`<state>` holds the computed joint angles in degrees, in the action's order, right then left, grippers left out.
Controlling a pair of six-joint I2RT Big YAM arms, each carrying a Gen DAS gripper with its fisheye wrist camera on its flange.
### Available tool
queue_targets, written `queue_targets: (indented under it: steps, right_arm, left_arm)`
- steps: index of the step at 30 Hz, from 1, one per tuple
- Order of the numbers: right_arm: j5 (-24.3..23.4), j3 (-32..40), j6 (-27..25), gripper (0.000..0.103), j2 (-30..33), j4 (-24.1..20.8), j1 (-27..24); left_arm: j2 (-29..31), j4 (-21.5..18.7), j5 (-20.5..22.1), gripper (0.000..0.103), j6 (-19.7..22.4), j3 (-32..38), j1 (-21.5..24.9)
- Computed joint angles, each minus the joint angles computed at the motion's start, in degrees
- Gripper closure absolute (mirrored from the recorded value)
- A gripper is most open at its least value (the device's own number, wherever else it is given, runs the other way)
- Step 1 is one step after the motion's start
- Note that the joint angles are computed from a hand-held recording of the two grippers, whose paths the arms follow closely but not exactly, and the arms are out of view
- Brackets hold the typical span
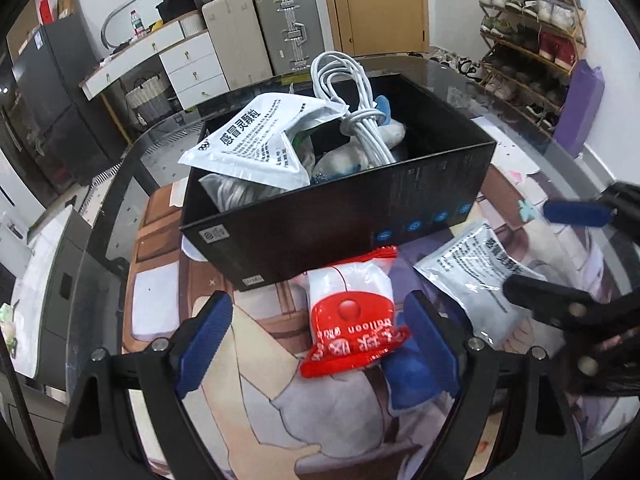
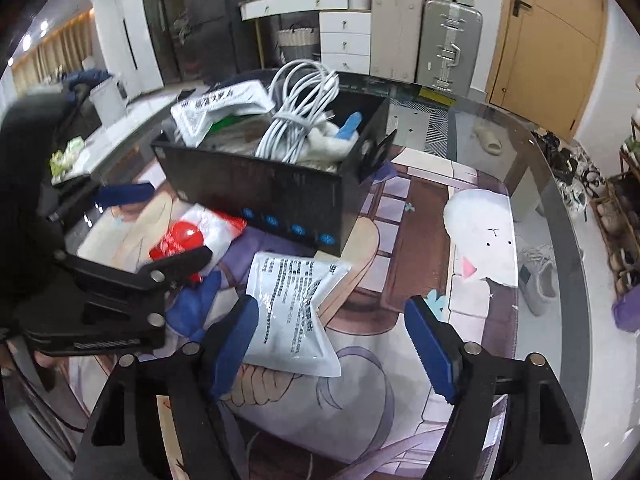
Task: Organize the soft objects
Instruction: 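Grasp the red balloon-glue packet with left gripper while right gripper grasps a white sachet, then carry the red packet and white sachet over the black box and lower them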
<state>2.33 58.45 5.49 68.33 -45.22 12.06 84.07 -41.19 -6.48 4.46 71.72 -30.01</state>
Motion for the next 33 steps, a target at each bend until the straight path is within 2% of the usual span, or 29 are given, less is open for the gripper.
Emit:
queue_targets:
  steps: [1, 2, 6, 7, 8, 16, 18, 20, 21, 22, 26, 27, 30, 33]
  right_arm:
    - [0.11, 0.10, 0.16, 0.025, 0.07, -0.10, -0.12]
    - [0.66, 0.17, 0.16, 0.024, 0.22, -0.18, -0.02]
    - [0.31, 0.77, 0.75, 0.022, 1.61, -0.79, 1.21]
    - [0.69, 0.88, 1.00, 0.022, 1.96, -0.78, 1.62]
    - [1.41, 1.00, 1.30, 0.022, 2.34, -0.78, 2.04]
    - [3.51, 2.07, 1.94, 0.022, 5.40, -1.34, 4.61]
    - [2.53, 2.29, 2.28, 0.022, 5.83, -1.32, 4.71]
    - [2.58, 2.79, 2.07, 0.031, 6.05, -1.85, 5.11]
    - [2.18, 2.94, 1.51, 0.045, 5.94, -1.90, 5.43]
    - [2.29, 3.16, 0.71, 0.053, 5.89, -2.16, 5.97]
    - [3.29, 3.42, -0.08, 0.059, 5.69, -3.31, 8.28]
    - [3.19, 3.44, -0.05, 0.064, 5.43, -3.71, 8.75]
    - [1.00, 3.34, 0.31, 0.066, 4.36, -5.27, 9.49]
    - [1.20, 3.19, 0.18, 0.069, 3.53, -6.59, 11.03]
  left_arm:
    - [0.36, -0.21, 0.24, 0.018, 0.19, 0.20, 0.01]
    - [0.65, -0.44, 0.60, 0.027, 0.55, 0.32, 0.06]
    - [0.64, -0.20, 1.93, 0.047, 2.69, -0.04, 0.23]
    - [0.41, -0.06, 2.39, 0.058, 3.24, -0.32, 0.42]
    - [0.21, -0.12, 2.57, 0.060, 3.66, -0.55, 0.62]
    - [-1.98, -1.16, 5.10, 0.061, 4.64, -1.83, 2.77]
    - [-2.77, -1.03, 5.54, 0.061, 4.98, -2.41, 3.27]
    - [-3.76, -1.08, 5.81, 0.061, 4.93, -3.06, 3.69]
    - [-4.24, -1.16, 6.01, 0.061, 4.85, -3.35, 3.93]
    - [-4.92, -1.14, 6.16, 0.061, 4.69, -3.82, 4.17]
    - [-7.45, -1.00, 5.70, 0.061, 4.00, -5.68, 4.38]
    - [-8.35, -1.12, 5.92, 0.061, 3.93, -6.26, 4.53]
    - [-10.08, -1.81, 6.97, 0.061, 3.82, -7.01, 5.02]
    - [-12.03, -1.90, 7.76, 0.061, 3.50, -7.74, 5.32]
